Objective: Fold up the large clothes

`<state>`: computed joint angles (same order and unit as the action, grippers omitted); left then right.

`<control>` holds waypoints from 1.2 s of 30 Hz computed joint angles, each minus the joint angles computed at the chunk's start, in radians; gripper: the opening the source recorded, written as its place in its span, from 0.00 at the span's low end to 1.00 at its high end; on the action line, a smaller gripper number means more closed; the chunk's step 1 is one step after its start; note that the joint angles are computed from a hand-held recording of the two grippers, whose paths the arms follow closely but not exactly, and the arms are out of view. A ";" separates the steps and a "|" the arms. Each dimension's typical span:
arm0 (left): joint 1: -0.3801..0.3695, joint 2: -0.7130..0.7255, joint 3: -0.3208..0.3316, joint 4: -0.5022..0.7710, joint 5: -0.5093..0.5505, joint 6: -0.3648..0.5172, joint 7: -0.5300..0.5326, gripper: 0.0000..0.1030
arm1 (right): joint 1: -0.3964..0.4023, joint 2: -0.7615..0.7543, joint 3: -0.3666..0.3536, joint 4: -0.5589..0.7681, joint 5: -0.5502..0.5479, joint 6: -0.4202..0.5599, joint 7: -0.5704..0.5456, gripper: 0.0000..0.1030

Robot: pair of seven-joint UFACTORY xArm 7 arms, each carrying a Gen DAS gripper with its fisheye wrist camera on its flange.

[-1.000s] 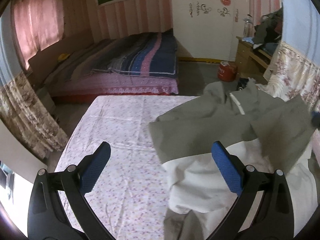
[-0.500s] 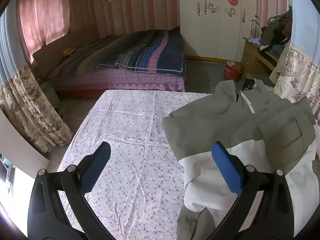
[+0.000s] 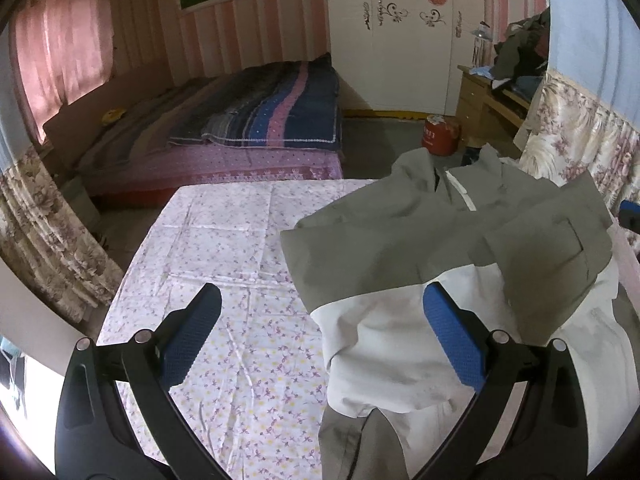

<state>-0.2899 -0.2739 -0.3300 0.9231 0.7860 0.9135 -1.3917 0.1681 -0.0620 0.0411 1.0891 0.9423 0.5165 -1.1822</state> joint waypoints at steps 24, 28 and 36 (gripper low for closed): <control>0.008 -0.005 -0.006 -0.048 0.014 -0.022 0.060 0.97 | -0.007 0.058 0.074 0.129 0.168 0.249 -0.084 0.72; -0.011 0.031 -0.012 0.004 0.027 -0.041 0.066 0.97 | 0.008 0.016 0.016 0.111 0.113 0.162 -0.065 0.75; -0.100 0.248 0.009 0.192 0.085 -0.041 0.081 0.97 | -0.017 0.035 0.003 -0.031 0.093 -0.198 -0.117 0.76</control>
<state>-0.3898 -0.0259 -0.3209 1.1147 0.8714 0.8728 -1.3108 0.1513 -0.0269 0.0445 1.0586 1.0358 0.3186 -1.2988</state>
